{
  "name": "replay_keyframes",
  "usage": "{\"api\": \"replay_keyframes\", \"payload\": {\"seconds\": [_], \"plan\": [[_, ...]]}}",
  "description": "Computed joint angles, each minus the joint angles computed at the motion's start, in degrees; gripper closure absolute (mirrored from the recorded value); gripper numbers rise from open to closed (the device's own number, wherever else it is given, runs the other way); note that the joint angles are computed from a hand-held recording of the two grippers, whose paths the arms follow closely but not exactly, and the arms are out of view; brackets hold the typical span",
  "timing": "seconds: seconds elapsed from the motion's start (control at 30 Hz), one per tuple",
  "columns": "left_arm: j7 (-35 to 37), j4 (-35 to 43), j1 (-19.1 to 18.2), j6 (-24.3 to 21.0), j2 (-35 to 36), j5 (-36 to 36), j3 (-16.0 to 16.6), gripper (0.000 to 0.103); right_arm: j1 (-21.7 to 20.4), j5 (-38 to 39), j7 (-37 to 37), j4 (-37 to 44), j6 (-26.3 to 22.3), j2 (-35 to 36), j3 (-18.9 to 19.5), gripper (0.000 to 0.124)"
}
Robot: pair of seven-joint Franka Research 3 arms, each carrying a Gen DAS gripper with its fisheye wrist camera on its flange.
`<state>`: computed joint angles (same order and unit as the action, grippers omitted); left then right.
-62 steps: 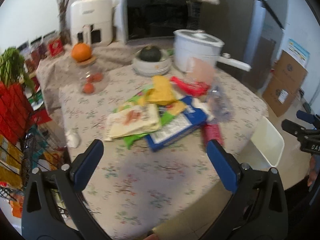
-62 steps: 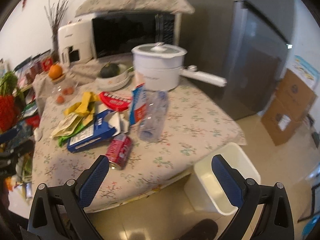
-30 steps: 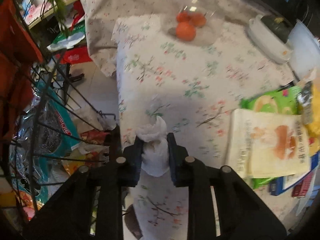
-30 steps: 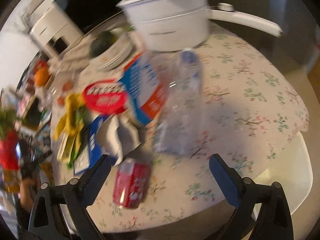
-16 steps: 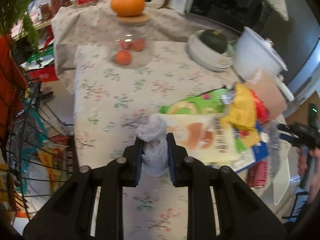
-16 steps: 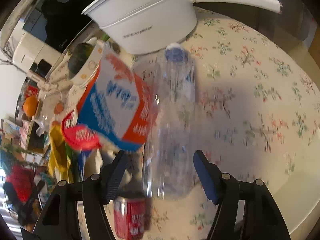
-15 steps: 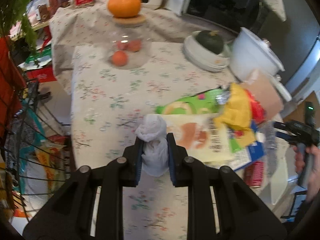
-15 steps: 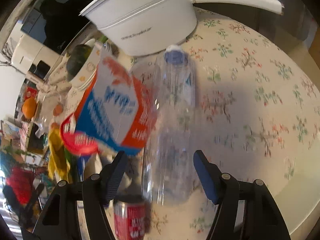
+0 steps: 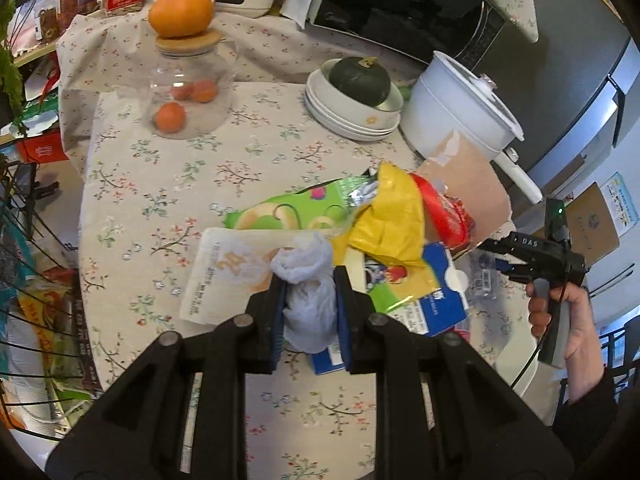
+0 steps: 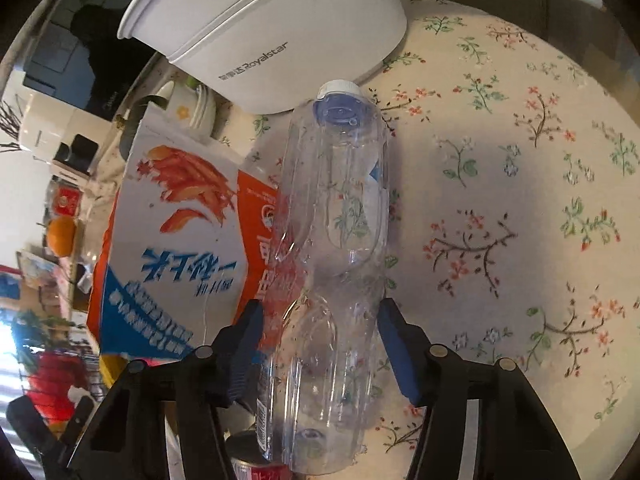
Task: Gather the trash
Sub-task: 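Grasp the clear plastic water bottle with the right tool, then carry the bottle over the white bin and open the right tool while the left tool carries the tissue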
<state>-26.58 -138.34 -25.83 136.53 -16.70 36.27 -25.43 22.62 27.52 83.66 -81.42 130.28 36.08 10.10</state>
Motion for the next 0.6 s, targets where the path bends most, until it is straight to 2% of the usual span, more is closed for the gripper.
{"api": "replay_keyframes", "payload": {"seconds": [0.2,0.33,0.47,0.6], "plan": [[-2.39,0.73,0.07,1.02,0.07,2.05,-0.75,0.079,-1.15,1.80,-0.61,-9.49,3.88,-7.76,-0.27,0.067],[-3.88,2.31,0.21,1.63,0.88,4.57,-1.56,0.079,-2.58,4.32,-4.30,-18.42,7.21,-15.89,-0.21,0.067],[-3.45,6.71,-0.21,1.11,4.46,8.63,-2.35,0.079,-3.98,6.43,-9.28,-27.12,10.34,-24.51,-1.37,0.067],[-3.18,11.78,-1.65,2.95,9.96,13.49,-1.96,0.079,-5.19,5.22,-12.08,-35.36,13.75,-32.36,-3.99,0.067]]}}
